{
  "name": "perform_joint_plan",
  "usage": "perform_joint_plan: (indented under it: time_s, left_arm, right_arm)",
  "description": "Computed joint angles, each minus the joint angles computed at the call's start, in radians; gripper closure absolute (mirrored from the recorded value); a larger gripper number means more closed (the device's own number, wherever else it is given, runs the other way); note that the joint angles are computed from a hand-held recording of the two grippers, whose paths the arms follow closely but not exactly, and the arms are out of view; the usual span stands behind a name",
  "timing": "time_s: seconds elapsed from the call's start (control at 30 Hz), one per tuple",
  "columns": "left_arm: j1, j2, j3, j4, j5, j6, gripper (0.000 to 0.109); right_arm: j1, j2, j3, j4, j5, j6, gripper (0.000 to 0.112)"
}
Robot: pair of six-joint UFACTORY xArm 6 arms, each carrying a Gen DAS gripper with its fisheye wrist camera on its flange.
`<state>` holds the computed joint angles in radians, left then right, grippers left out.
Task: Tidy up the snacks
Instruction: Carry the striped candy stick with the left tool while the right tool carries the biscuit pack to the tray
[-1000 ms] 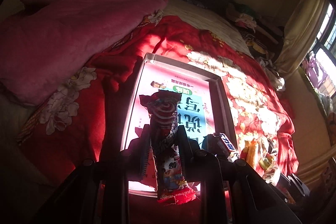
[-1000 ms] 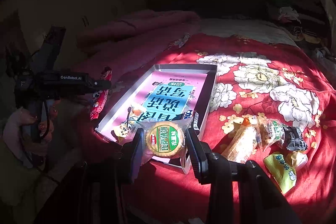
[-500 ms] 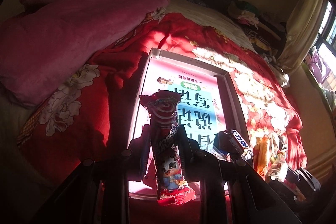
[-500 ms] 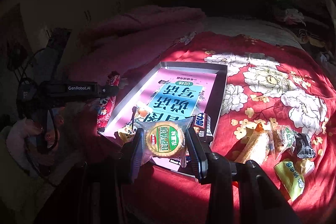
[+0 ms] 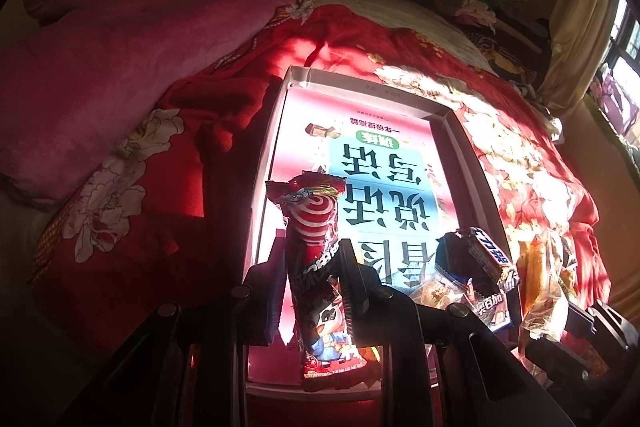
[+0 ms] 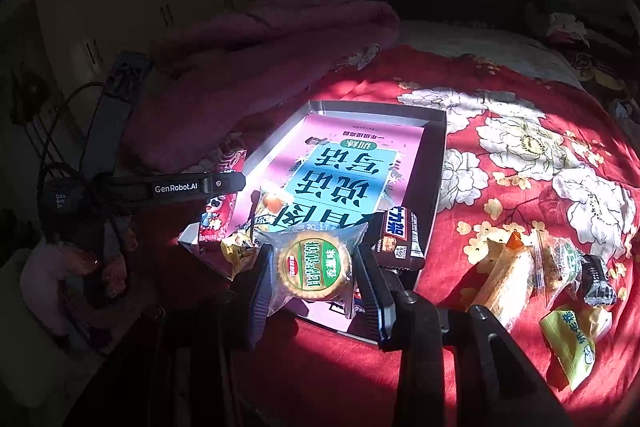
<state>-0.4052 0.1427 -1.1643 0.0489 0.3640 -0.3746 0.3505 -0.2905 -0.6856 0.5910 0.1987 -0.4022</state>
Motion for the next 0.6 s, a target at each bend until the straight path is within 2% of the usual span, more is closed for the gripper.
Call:
perform_joint_plan:
  time_s: [0.6]
  left_arm:
    - [-0.011,0.059,-0.027,-0.042,-0.014,0.052,0.083]
  right_arm:
    - [0.026,0.108,-0.060,-0.150,0.007,0.098,0.072]
